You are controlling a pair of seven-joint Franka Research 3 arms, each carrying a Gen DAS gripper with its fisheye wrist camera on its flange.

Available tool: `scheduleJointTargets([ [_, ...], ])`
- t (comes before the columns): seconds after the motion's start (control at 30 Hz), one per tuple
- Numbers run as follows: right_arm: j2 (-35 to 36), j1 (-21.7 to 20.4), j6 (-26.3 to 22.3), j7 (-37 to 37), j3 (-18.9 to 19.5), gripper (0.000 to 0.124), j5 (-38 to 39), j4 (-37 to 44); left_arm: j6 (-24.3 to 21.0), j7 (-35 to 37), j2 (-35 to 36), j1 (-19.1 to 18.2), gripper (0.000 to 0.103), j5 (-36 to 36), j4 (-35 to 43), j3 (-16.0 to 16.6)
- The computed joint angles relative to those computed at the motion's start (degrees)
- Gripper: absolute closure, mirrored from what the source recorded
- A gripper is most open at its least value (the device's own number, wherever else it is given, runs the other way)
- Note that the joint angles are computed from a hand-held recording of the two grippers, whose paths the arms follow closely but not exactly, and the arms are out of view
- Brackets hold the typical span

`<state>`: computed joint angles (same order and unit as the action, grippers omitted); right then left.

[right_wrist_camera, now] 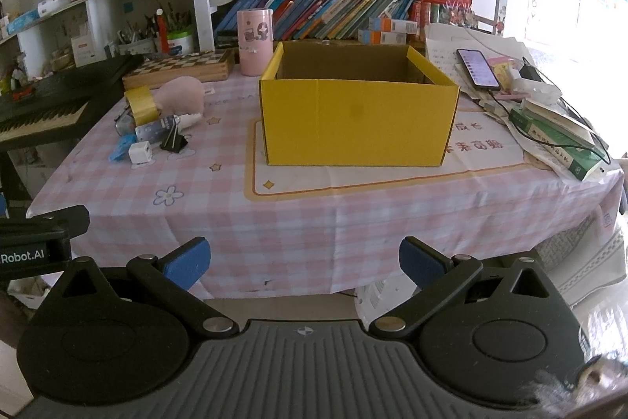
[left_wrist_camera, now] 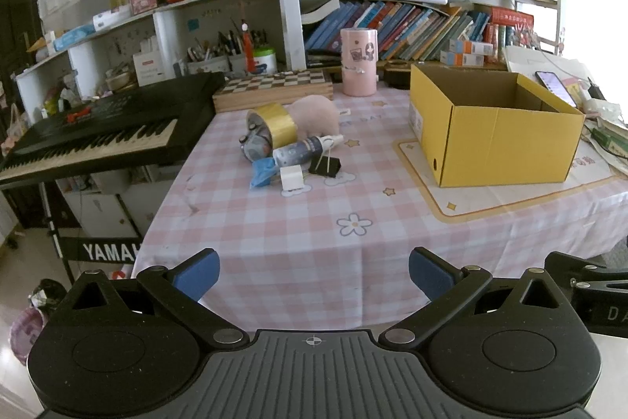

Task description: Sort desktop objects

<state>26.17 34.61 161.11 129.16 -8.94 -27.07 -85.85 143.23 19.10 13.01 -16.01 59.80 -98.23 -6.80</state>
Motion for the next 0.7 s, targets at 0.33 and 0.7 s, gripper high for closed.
scheduleJointTargets([
  [0.33, -0.01, -0.41, 0.17, -1.03, 0.34, 0.021, 0.41, 0.34, -0.38, 0.4, 0.26, -0.04, 0.0, -0.3, 0.65, 0.09],
  [0.7, 2.46, 0.34, 0.33, -3.37, 0.07, 0.021, 1.55, 3.63, -0.27, -1.07, -0.01, 0.77, 0.0, 0.04, 0.65, 0.7],
])
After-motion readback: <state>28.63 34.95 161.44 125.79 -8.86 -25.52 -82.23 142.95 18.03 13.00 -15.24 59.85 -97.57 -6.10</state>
